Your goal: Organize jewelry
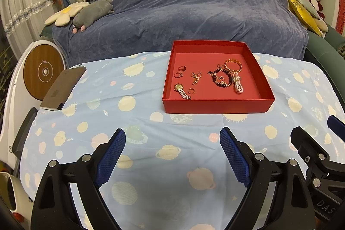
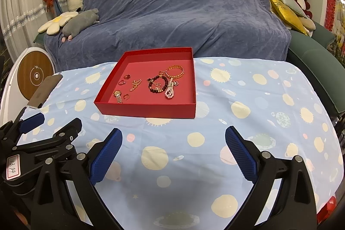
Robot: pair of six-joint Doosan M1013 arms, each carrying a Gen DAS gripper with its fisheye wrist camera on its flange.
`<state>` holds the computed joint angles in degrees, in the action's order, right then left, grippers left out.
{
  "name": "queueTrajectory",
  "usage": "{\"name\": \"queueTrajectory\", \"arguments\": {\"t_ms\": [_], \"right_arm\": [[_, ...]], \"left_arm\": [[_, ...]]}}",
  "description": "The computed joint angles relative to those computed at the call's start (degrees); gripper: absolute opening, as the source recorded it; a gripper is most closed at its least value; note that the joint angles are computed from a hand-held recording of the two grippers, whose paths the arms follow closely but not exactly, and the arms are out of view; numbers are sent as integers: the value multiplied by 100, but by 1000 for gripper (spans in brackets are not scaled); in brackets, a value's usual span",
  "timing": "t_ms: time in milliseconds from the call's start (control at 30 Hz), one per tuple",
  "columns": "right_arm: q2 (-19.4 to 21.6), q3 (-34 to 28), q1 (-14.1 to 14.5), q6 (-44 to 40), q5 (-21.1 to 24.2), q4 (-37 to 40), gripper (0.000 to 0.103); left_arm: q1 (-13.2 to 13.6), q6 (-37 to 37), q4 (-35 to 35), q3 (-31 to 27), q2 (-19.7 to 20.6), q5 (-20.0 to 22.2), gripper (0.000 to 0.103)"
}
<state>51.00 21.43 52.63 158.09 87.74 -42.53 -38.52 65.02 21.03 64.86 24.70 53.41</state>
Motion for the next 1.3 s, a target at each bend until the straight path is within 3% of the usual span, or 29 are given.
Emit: {"name": "queueTrajectory", "arguments": {"t_ms": [1300], "right_arm": [[116,-217,49,6,76,-236,96]], "left_arm": [[25,-188,227,124,-99,-210,86]]}}
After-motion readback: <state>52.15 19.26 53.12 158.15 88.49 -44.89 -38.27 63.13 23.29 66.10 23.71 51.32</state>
